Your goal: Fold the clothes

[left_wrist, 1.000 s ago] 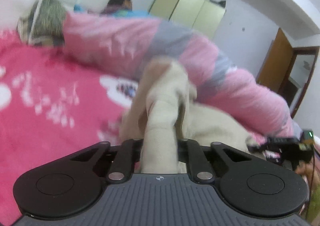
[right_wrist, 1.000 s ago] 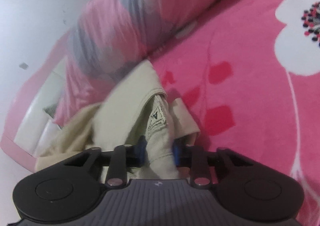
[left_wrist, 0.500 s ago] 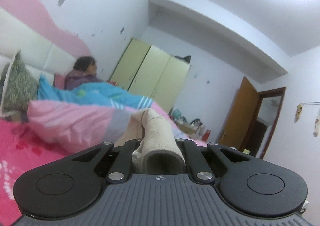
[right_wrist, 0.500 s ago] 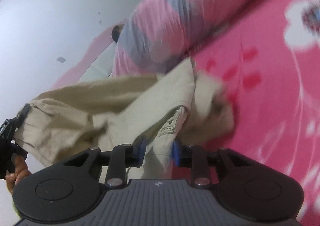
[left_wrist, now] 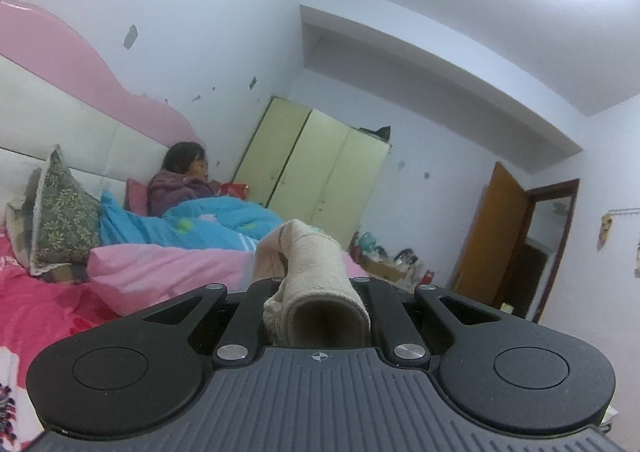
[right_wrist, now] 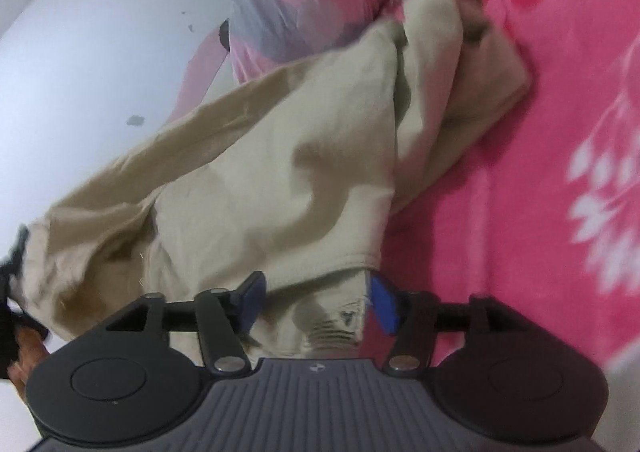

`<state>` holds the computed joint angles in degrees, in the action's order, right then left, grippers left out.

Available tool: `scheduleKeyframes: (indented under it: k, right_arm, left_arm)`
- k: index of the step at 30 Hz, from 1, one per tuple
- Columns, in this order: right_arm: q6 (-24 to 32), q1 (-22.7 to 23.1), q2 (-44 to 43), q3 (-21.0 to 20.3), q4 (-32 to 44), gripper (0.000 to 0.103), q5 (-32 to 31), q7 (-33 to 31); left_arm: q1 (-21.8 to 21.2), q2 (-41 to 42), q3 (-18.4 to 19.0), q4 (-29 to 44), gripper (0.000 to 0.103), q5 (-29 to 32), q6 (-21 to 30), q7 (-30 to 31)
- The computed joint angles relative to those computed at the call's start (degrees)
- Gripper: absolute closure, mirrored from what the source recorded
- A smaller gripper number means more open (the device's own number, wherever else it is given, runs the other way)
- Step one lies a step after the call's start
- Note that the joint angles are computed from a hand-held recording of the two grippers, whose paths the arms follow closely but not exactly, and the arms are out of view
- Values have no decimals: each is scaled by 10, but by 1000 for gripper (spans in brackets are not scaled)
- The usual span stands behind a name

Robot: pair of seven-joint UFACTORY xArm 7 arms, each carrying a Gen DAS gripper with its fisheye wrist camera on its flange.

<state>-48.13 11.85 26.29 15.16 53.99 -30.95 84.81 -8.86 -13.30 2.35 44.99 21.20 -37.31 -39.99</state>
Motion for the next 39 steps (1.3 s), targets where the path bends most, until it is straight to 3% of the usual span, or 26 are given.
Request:
scheduleKeyframes:
  k: [3,7,11,14,15,17,18,19,20,26,29,32,39]
  right_arm:
    - [-41,-13,68,21,59,44,-54,46]
    - [-105,-2,130,26,128,85,-115,75]
    - [-191,27,137,4,139,92,-85,25]
    - [-231,36,125,-15,122,92,-57,-9]
    - [-228,36,114,-21,106,90,-48,-13]
    - [-217,31,103,-26,76,73,-34,-6]
    - [-216,29,103,-23,58,45,-22,0]
    - [-225,30,107,-20,43,26,-7,-1]
    - [-238,32,114,-16,29,22,8,-2]
    - [-298,45,161,-2,20,14,46,8]
    - [-284,44,163,-4,48,6,31,31]
    - [-252,52,163,-1,79,3,29,47]
    - [-294,102,261,28,196,0,101,84]
  left_arm:
    - [7,-1,-9,6,97,-21,14,23]
    - [8,0,-18,23,97,-45,42,49]
    - [-9,3,-4,52,97,-35,68,38]
    - [-10,0,-19,65,97,-52,78,60]
    - [-10,1,-25,69,97,-60,82,69]
    - [-10,1,-37,73,97,-80,87,89]
    - [-3,0,-51,72,97,-101,90,110]
    - [4,-1,-66,71,97,-124,94,133]
    - [4,-2,-71,69,97,-135,96,146]
    - [-24,-6,-50,58,97,-134,92,159]
    - [-35,-5,-36,64,97,-120,92,148]
    - [-66,-1,5,88,97,-68,112,99]
    - [-149,24,85,170,97,46,174,-13]
